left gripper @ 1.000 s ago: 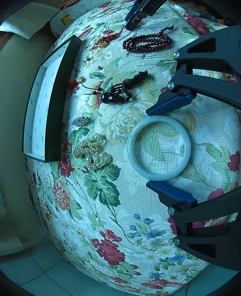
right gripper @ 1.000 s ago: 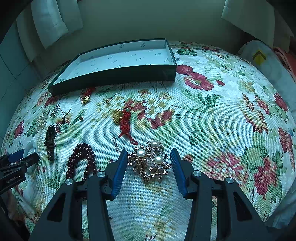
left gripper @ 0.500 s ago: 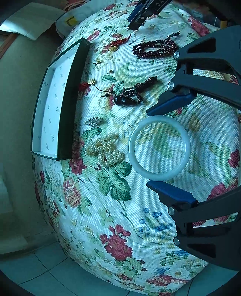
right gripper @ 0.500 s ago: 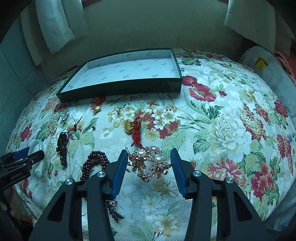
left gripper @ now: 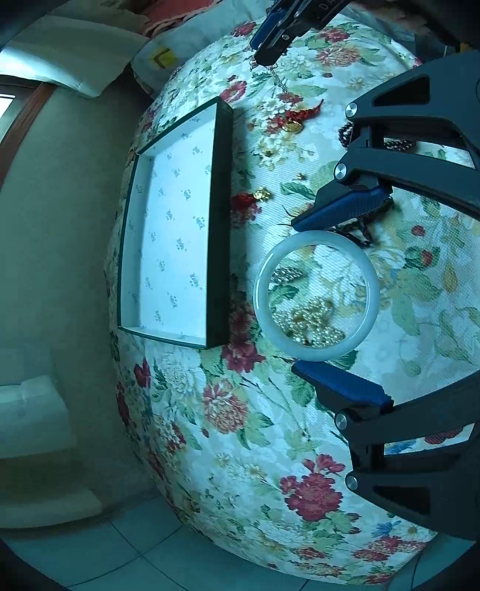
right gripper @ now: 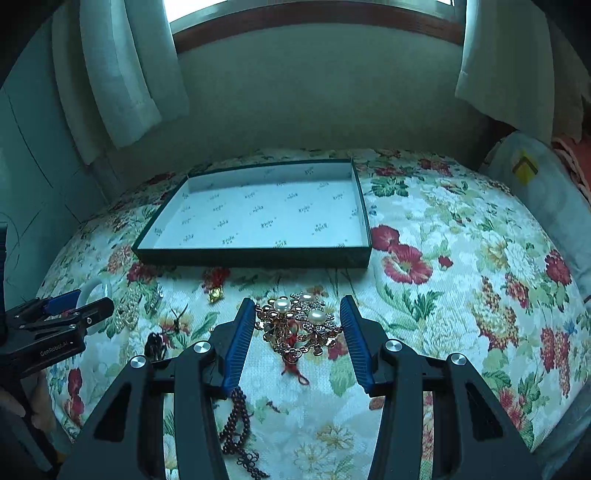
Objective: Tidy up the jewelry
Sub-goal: 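Lower the bangle into the green box with the left tool while the right tool places the brooch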
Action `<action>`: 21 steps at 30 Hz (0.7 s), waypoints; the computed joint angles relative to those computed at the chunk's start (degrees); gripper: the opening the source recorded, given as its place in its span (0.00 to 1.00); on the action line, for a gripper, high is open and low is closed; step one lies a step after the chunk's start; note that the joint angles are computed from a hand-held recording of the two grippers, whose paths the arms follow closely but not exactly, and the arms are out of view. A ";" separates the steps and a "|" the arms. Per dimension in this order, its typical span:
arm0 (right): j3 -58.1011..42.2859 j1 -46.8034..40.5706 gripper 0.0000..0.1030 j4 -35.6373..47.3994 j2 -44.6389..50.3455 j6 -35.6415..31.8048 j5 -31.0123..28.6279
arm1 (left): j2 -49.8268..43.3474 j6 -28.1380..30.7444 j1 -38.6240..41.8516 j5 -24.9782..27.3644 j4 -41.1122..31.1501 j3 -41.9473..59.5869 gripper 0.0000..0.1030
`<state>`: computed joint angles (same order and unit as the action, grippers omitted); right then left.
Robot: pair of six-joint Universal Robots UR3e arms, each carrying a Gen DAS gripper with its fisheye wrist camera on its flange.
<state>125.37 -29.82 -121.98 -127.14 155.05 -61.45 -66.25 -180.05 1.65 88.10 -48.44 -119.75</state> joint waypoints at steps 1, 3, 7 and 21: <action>-1.07 0.89 0.47 -1.96 1.97 1.02 -0.21 | -1.76 -0.18 -0.52 0.06 0.77 1.37 0.68; -3.26 3.20 0.47 -6.84 6.39 3.46 -1.19 | -4.88 -0.47 -1.19 -0.11 1.95 3.95 0.69; -8.89 6.96 0.47 -14.49 16.03 7.41 -2.87 | -12.26 -0.99 -2.53 -0.07 4.02 10.97 0.68; -24.10 14.05 0.47 -27.39 43.64 11.98 -8.77 | -40.53 -1.70 -4.69 2.33 10.26 32.47 0.69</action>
